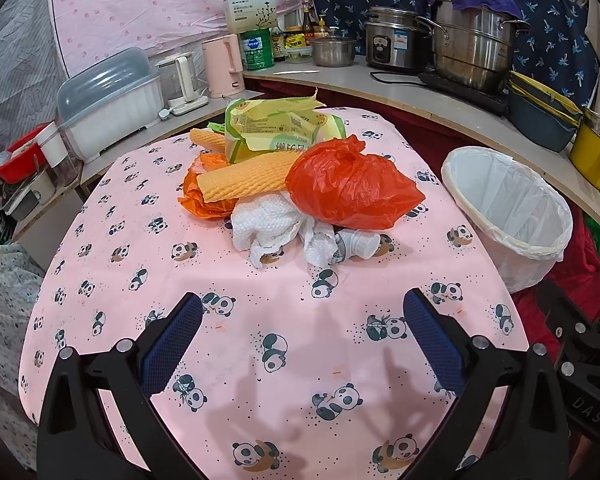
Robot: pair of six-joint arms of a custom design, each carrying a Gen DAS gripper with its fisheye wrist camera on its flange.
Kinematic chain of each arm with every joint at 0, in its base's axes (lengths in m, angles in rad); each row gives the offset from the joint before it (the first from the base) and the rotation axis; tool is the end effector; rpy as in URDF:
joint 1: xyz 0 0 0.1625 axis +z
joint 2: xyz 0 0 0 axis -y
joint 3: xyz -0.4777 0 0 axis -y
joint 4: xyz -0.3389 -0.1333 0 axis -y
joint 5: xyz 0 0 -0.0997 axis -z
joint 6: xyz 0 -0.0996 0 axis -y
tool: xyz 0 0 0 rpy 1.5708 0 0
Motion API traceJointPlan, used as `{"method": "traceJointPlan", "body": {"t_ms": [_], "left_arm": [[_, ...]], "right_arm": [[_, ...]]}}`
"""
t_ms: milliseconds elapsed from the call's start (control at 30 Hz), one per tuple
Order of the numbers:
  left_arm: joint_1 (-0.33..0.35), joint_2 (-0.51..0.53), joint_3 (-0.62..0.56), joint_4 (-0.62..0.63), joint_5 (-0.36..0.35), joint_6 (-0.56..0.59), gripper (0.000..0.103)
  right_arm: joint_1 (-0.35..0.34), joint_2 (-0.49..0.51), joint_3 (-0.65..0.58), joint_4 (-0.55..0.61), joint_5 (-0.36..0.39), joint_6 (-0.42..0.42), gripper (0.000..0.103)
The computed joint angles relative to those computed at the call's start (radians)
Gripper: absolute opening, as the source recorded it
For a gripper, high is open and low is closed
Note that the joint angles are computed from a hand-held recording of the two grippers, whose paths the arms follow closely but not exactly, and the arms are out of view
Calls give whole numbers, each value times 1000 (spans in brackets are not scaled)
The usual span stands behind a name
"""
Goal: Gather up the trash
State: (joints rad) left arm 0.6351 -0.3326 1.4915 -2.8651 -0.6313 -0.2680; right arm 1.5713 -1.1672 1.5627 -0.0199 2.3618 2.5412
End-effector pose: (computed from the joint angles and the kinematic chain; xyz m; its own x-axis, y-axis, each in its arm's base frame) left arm -0.4318 -0.5837 -0.0369 -0.6335 0.2402 -0.7356 0.6532 0.6755 -0.3420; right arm 0.0627 -0.5289 0.3528 -0.5803 0.3383 0.7408 -0.3976 0.6762 -0.6202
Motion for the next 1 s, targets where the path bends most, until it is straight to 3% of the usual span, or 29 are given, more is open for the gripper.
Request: {"method": "traceJointPlan", "body": {"t_ms": [1000], "left_arm": [[5,-6,-12,25,1,-9,96]], "right_arm": [[-3,0,-2,1,-1,1,96]]}}
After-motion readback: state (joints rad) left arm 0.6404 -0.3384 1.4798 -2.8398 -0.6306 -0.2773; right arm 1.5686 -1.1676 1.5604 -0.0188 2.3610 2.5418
